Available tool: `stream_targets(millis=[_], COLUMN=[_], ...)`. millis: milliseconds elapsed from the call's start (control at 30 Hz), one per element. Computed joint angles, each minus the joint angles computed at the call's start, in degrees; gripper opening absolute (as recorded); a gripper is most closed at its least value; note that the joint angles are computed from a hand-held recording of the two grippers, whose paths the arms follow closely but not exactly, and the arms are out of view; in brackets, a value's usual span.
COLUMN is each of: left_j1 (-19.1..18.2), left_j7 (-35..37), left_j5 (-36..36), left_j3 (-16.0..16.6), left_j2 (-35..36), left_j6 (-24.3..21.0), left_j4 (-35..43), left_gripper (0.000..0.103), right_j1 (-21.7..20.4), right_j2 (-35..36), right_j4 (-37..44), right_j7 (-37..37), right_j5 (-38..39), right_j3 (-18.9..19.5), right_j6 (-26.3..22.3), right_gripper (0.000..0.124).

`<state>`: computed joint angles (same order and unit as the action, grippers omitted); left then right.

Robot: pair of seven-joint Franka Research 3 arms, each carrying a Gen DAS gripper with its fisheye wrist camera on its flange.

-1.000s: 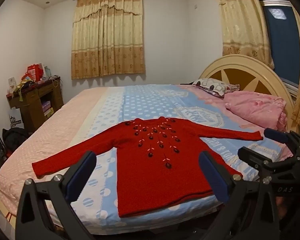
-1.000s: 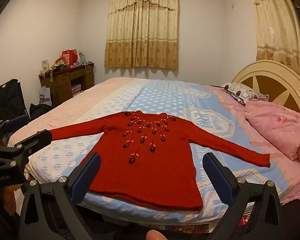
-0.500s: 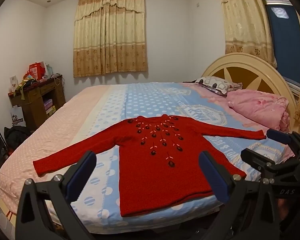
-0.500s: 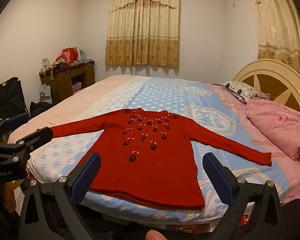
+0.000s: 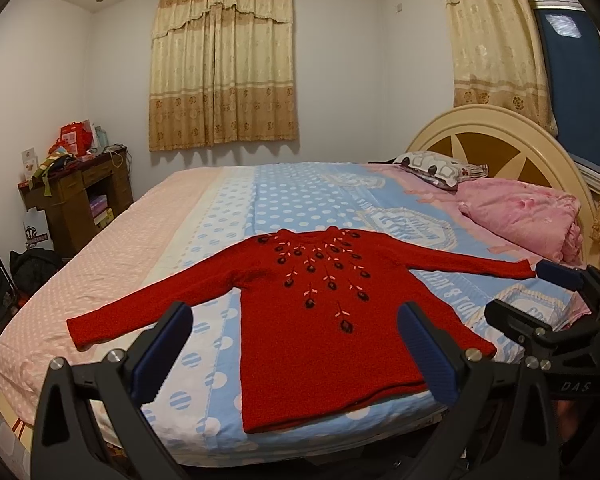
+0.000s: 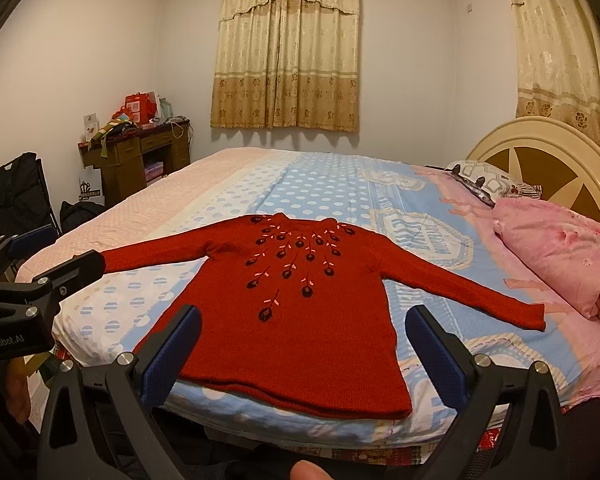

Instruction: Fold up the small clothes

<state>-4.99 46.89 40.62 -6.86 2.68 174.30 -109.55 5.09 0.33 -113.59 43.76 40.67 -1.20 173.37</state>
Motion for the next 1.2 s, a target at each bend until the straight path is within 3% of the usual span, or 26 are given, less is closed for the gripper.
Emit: stream_targets(millis=[1200], left_j1=[0.1], left_j7=[-0.2], left_j5=[0.2], left_j3=[0.1], left_j2=[0.0], left_j6=[0.1], left_j4=[-0.1], left_gripper=[0.103], right_j1=[0.0], right_j2=[-0.1], right_j4=[-0.3], right_j7=[-1.6], right_j5=[0.5], right_j3=[0.0], right_j6=[-0.7], right_gripper=[0.102])
